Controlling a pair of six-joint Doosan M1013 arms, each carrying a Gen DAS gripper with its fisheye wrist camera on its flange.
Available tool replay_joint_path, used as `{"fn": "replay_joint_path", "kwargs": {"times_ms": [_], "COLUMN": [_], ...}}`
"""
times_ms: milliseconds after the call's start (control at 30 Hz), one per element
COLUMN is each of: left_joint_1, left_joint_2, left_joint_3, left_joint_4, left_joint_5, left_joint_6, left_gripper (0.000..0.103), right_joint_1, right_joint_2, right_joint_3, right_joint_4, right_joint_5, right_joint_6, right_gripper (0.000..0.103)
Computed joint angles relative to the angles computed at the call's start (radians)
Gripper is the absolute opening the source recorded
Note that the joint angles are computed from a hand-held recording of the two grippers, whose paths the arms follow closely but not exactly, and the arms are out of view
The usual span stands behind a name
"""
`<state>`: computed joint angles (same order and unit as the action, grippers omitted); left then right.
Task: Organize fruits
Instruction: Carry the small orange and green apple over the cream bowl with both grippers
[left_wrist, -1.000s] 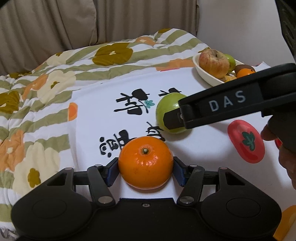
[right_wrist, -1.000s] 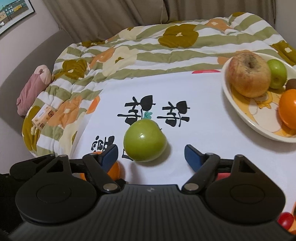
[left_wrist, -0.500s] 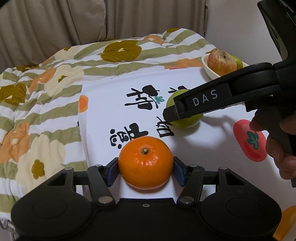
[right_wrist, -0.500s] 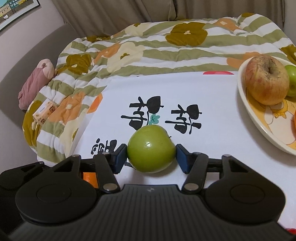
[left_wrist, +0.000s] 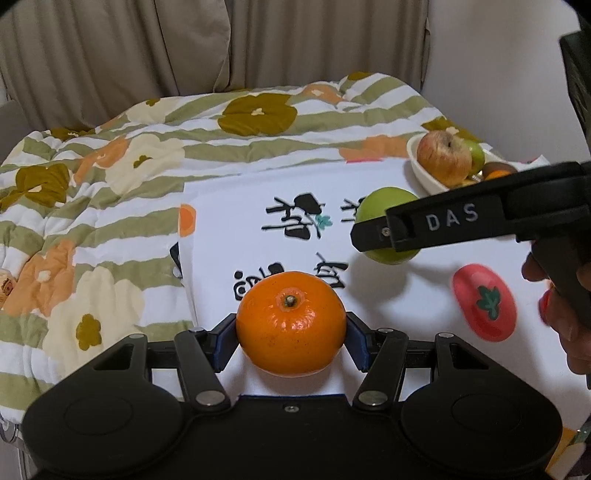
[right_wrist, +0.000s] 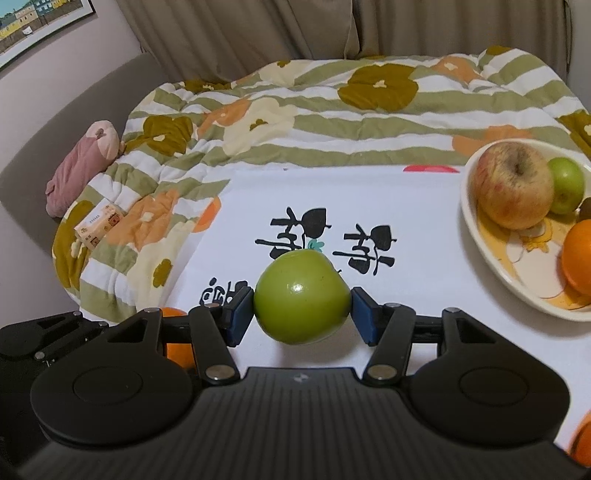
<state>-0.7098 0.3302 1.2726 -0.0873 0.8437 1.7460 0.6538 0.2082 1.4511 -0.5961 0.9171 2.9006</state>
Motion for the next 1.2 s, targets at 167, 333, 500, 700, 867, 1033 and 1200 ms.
{"fn": "replay_joint_path", "kwargs": {"times_ms": [167, 333, 500, 700, 867, 1033, 1200], "left_joint_1": [-0.017, -0.043, -0.08, -0.128, -0.168, -0.203, -0.229], "left_joint_2": [-0.017, -0.031, -0.041, -0.034, -0.005, 0.036, 0.09], "left_joint_3": [-0.006, -0.02, -0.039, -0.072, -0.118, -0.171, -0.231], "left_joint_4": [0.018, 0.053, 0.098, 0.138, 0.155, 0.175, 0.2], "left_joint_5": [-0.008, -0.005, 0.002, 0.018, 0.031, 0.047, 0.073], "left_joint_6": [-0.039, -0.09, -0.16, -0.23, -0.268, -0.3, -0.332], "left_gripper": [0.064, 0.064, 0.064, 0.064, 0.064, 0.064, 0.064], "right_joint_1": [0.016, 0.028, 0.037, 0.031, 0.008, -0.041, -0.108], "right_joint_2": [-0.036, -0.085, -0.144, -0.221, -0.283, -0.34, -0.376], "right_joint_3": [0.012, 0.034, 0.066, 0.121, 0.174, 0.229, 0.271], "right_joint_4": [-0.039, -0.059, -0.078, -0.09, -0.088, -0.066, -0.021], "right_joint_5": [0.027, 0.053, 0.074, 0.099, 0.113, 0.102, 0.062], "right_joint_6": [0.024, 0.026, 0.026, 0.019, 0.014, -0.012, -0.078], "right_gripper": [0.072, 0.072, 0.072, 0.072, 0.072, 0.072, 0.072]}}
